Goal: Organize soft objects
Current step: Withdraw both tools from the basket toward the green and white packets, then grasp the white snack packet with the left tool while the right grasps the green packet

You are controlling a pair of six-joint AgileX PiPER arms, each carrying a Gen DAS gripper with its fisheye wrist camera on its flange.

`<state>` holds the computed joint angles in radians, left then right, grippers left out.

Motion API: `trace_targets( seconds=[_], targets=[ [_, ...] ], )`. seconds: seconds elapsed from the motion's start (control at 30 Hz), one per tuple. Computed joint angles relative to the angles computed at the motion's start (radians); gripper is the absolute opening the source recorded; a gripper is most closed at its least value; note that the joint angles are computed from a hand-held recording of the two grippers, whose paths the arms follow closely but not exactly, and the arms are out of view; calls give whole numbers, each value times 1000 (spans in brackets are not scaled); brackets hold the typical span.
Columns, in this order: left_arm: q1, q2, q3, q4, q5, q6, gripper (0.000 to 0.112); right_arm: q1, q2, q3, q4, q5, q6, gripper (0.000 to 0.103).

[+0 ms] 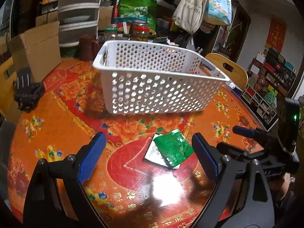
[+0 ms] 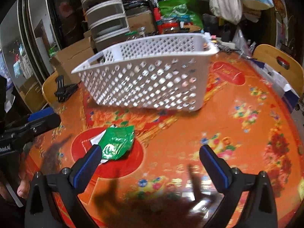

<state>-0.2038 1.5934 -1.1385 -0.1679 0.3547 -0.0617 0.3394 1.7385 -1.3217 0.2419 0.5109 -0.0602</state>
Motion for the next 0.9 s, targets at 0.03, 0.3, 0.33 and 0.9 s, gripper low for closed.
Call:
trace_targets(
  seconds=[0.03, 0.3, 0.33, 0.9],
  targets=[
    [5, 6, 5, 0, -7, -1, 90, 15, 14, -3, -18, -5, 18, 102],
    [83, 47, 58, -113, -69, 97, 90, 103, 123, -97, -34, 20, 38, 91],
    [94, 51, 61, -126, -74, 105, 90, 110, 134, -110, -41, 27, 46, 90],
    [151, 142, 68, -398, -99, 374, 90, 168, 261, -275, -198, 107, 156, 52]
  ],
)
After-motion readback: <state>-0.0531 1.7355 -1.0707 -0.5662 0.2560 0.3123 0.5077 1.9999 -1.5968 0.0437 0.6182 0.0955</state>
